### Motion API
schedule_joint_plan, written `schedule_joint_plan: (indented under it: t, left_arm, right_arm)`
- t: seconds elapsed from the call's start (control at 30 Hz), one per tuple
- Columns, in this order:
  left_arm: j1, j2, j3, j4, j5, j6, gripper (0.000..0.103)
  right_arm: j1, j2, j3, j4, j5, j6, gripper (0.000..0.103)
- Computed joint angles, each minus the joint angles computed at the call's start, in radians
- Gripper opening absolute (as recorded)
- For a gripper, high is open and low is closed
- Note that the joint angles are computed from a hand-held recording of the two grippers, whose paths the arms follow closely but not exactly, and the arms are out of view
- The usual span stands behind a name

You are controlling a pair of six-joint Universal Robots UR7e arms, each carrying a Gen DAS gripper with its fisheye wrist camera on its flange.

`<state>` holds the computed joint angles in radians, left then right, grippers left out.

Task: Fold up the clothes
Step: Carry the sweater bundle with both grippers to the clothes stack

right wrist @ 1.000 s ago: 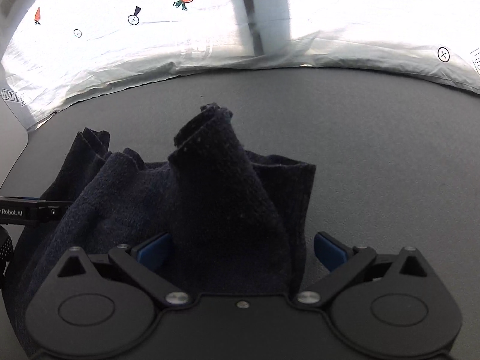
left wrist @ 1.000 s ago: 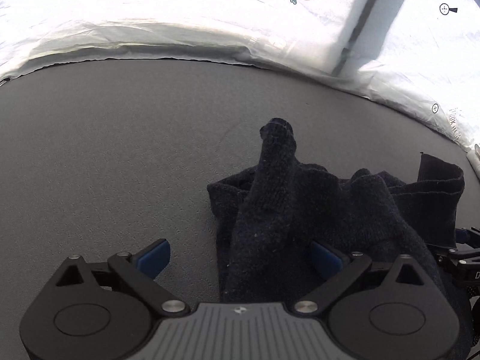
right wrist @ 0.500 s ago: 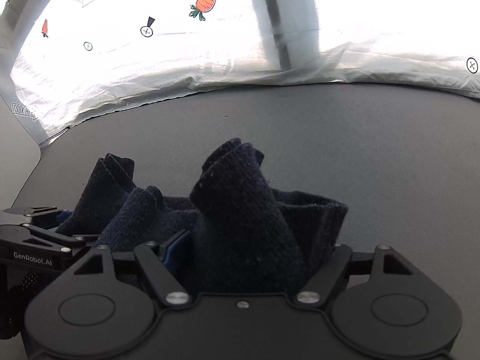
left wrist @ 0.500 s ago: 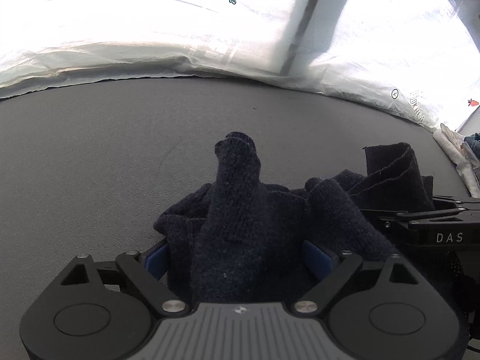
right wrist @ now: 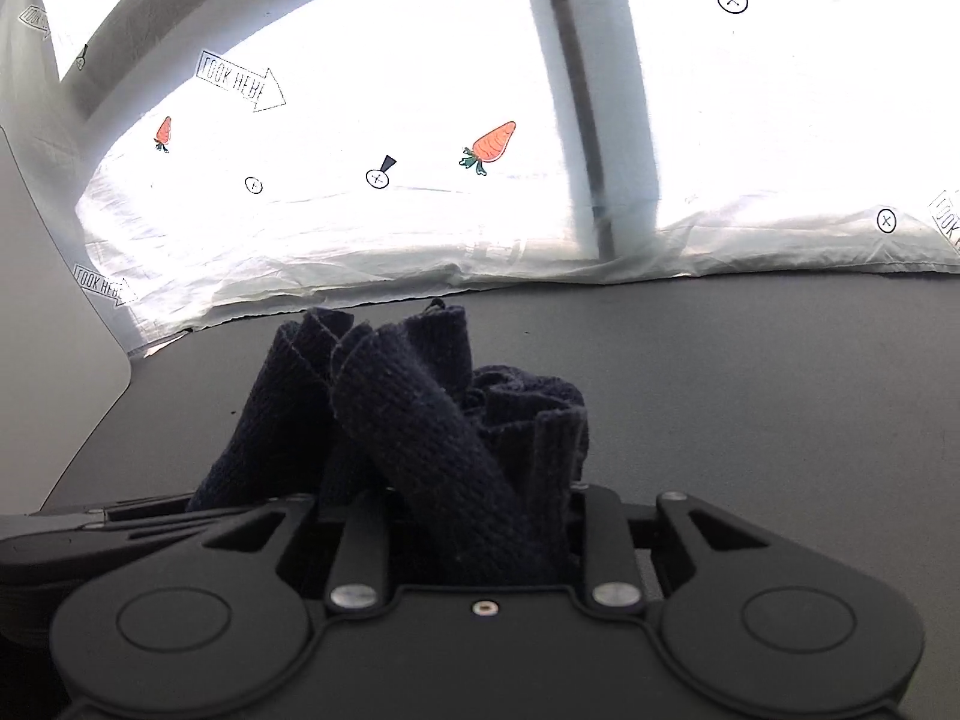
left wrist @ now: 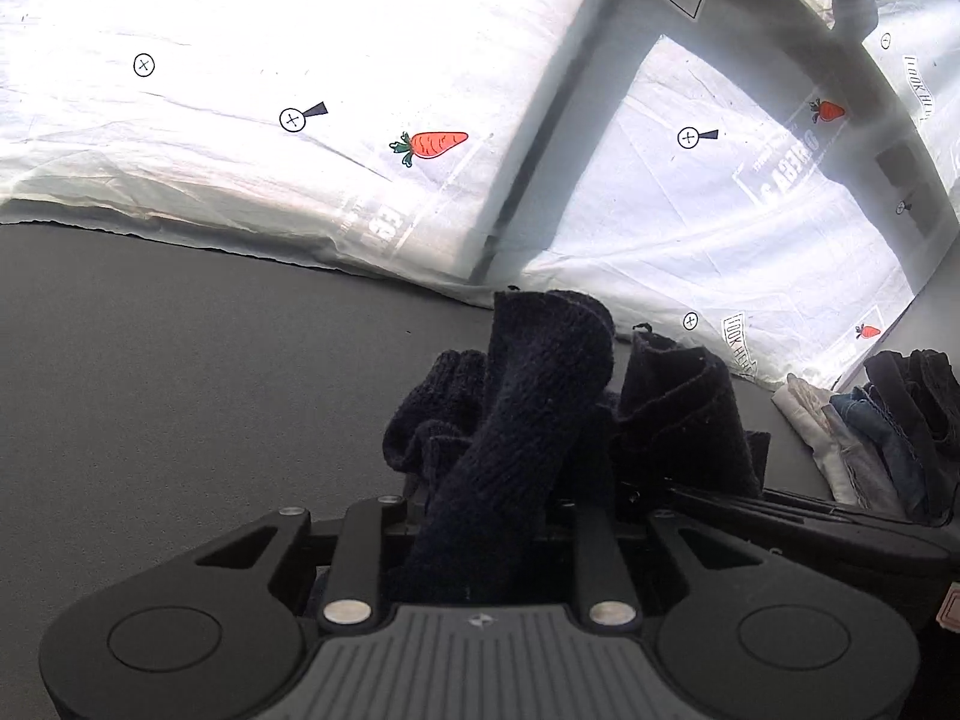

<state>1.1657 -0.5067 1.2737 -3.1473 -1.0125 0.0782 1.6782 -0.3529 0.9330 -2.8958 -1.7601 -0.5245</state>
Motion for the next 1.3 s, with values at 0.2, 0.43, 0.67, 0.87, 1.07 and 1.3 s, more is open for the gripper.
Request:
schedule_joint_plan:
  t: [0.2,0.43,0.67,0.87,1.07,1.3]
  left_arm:
    - [-0.064,-0.075,0.158,-0.154,-0.018,0.033,0.025]
    - [-0.127,-0.115,0.257,-0.281,-0.094,0.035,0.025]
    - [-0.147,-0.101,0.280,-0.278,-0.222,-0.026,0.025]
    - [-0.206,-0.009,0.200,-0.243,-0.235,-0.007,0.025]
    - [-0.327,0.214,-0.029,-0.254,-0.132,-0.017,0.025]
    - [-0.435,0.526,-0.510,-0.062,-0.097,-0.091,0.025]
  right_arm:
    - [0.027,-0.148,0.262,-0.237,0.023,-0.017,0.025]
    - [0.052,-0.281,0.444,-0.422,-0.017,0.005,0.025]
    - [0.046,-0.389,0.577,-0.532,-0.112,0.004,0.025]
    - [-0.032,-0.524,0.699,-0.592,-0.075,0.042,0.025]
    - [-0.204,-0.698,0.743,-0.528,0.152,-0.011,0.026]
    - [-0.367,-0.835,0.622,-0.324,0.322,-0.142,0.026]
